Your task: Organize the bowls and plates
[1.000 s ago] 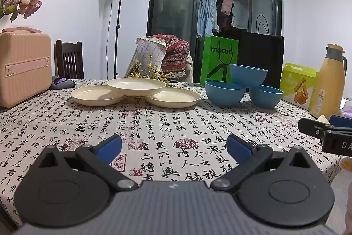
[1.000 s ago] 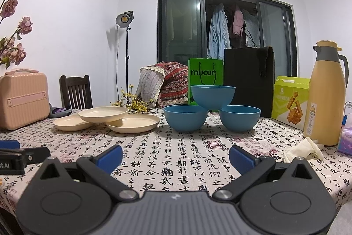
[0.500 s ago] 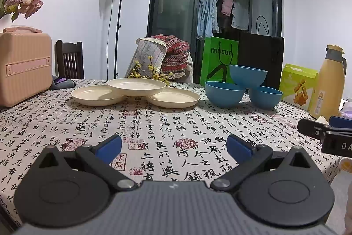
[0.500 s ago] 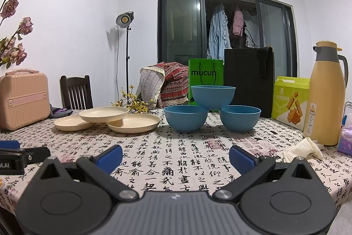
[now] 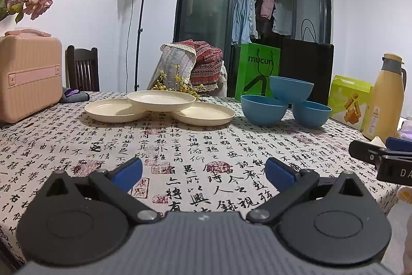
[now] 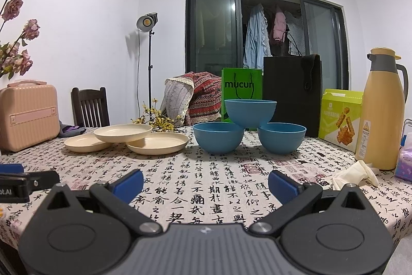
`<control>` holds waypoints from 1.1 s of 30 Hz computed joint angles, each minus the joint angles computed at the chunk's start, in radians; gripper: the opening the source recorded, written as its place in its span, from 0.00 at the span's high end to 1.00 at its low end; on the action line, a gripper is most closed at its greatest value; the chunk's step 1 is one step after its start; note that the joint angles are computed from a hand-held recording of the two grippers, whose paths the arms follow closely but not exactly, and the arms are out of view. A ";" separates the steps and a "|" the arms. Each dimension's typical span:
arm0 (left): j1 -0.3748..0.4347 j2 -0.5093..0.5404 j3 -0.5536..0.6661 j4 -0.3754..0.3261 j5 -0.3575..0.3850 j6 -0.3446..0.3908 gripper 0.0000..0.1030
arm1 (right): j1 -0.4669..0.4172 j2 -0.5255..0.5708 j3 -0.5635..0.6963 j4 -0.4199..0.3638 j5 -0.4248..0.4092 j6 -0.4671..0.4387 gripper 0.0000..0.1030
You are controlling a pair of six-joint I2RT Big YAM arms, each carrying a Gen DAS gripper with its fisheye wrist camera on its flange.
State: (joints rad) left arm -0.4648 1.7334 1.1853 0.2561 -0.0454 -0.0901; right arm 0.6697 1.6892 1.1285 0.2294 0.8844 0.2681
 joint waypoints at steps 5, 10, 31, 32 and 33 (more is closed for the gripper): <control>0.002 0.000 -0.001 0.002 -0.001 -0.001 0.00 | 0.000 0.000 0.000 0.001 0.000 0.000 0.00; 0.002 0.001 0.002 0.013 -0.009 -0.002 0.00 | 0.003 0.007 0.005 0.008 0.007 -0.003 0.00; 0.019 0.029 0.057 0.050 -0.031 0.005 0.00 | -0.034 0.031 0.042 0.112 -0.056 -0.041 0.00; 0.021 0.031 0.061 0.051 -0.029 0.007 0.00 | -0.037 0.034 0.045 0.117 -0.061 -0.047 0.00; 0.023 0.032 0.065 0.052 -0.025 0.009 0.00 | -0.039 0.035 0.048 0.122 -0.063 -0.051 0.00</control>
